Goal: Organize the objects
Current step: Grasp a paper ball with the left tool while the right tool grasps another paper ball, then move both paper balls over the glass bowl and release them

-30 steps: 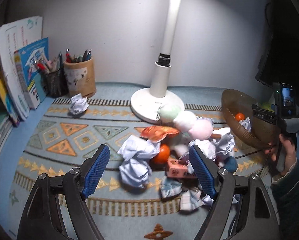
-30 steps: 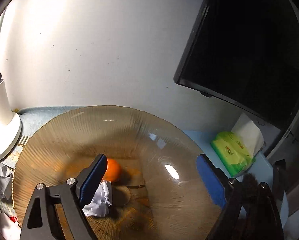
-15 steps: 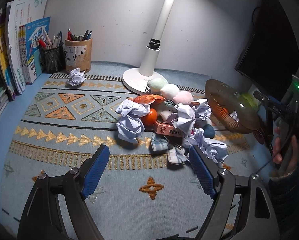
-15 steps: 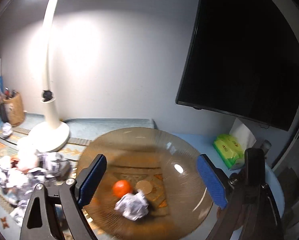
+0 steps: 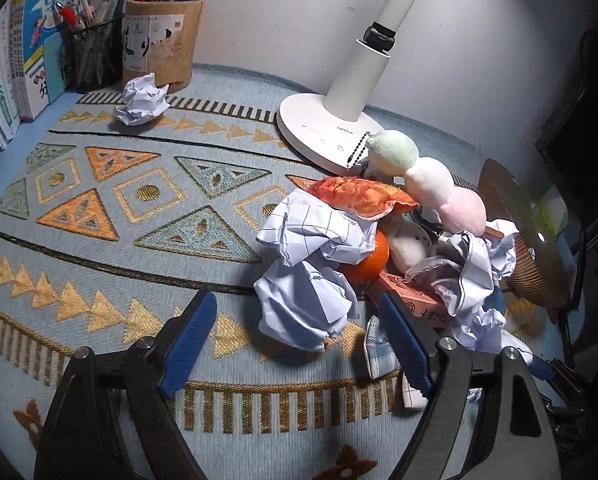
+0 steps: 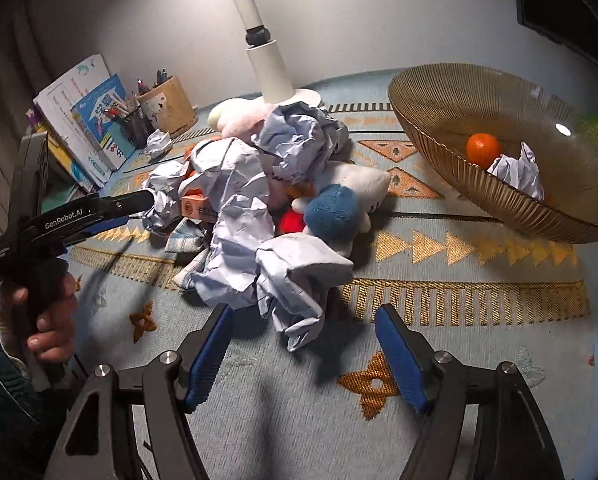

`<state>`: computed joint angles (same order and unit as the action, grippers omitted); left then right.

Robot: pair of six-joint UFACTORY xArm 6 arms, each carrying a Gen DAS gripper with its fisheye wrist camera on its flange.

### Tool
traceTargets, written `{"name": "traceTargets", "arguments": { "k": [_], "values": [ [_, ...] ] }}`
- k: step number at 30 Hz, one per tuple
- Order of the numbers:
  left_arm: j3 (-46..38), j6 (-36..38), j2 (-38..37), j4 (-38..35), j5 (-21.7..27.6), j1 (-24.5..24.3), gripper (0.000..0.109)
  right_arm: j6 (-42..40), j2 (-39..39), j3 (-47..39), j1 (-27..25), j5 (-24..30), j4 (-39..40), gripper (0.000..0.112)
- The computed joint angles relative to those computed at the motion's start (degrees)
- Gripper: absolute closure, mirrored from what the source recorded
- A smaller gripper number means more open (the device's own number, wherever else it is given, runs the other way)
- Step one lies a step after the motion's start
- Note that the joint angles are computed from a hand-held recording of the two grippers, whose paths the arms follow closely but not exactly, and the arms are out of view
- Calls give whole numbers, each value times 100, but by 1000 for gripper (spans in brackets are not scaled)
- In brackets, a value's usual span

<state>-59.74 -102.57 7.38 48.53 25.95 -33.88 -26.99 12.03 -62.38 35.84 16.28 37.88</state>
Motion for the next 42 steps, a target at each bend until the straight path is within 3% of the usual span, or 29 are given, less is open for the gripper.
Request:
{"name": "traceTargets", "arguments": {
  "k": [2,3,5,7,12,15,19,21,23,25,27,31,34,39,42],
  "values": [
    [2,175,119,-153,-353,72,58,162,140,-129,17,-123,-127,43],
    [-19,228,152,-172,-368,55,62,331,207,-216,14,-130,-321,45],
    [-84,221,158,-60,-152,-53,68,505,386,-448,-11,32,-533,64],
    [-44,-3,38,227,0,-171,69,117,438,-593,-30,264,-35,68],
    [145,-571,-451,837,425,-744,69,-408,-83,-81,-9,68,397,73],
    [-30,-590,-406,975,677,-1173,69,-344,-563,383,-103,31,200,73],
    [-380,-556,-62,1088,413,-1385,69,-604,-807,763,-248,164,539,71],
    [-633,-321,166,986,341,-1438,69,-300,-762,822,-297,188,184,67],
    [-861,-97,360,877,306,-1474,69,-635,-845,884,-364,368,512,61],
    [-1016,13,473,813,312,-1490,69,-318,-924,1035,-360,176,118,48],
    [-1128,44,555,799,295,-1479,68,-210,-917,1064,-374,150,32,47],
    [-1319,182,675,658,287,-1436,68,-650,-698,829,-405,437,805,47],
    [-1554,405,803,479,323,-1408,68,-897,-560,684,-451,538,1252,77],
    [-2299,1017,1145,301,215,-1300,68,-1053,-964,846,-495,292,1302,77],
    [-3290,1871,1729,-293,508,-1205,67,-829,-1278,856,-598,-157,1011,77]
  ]
}}
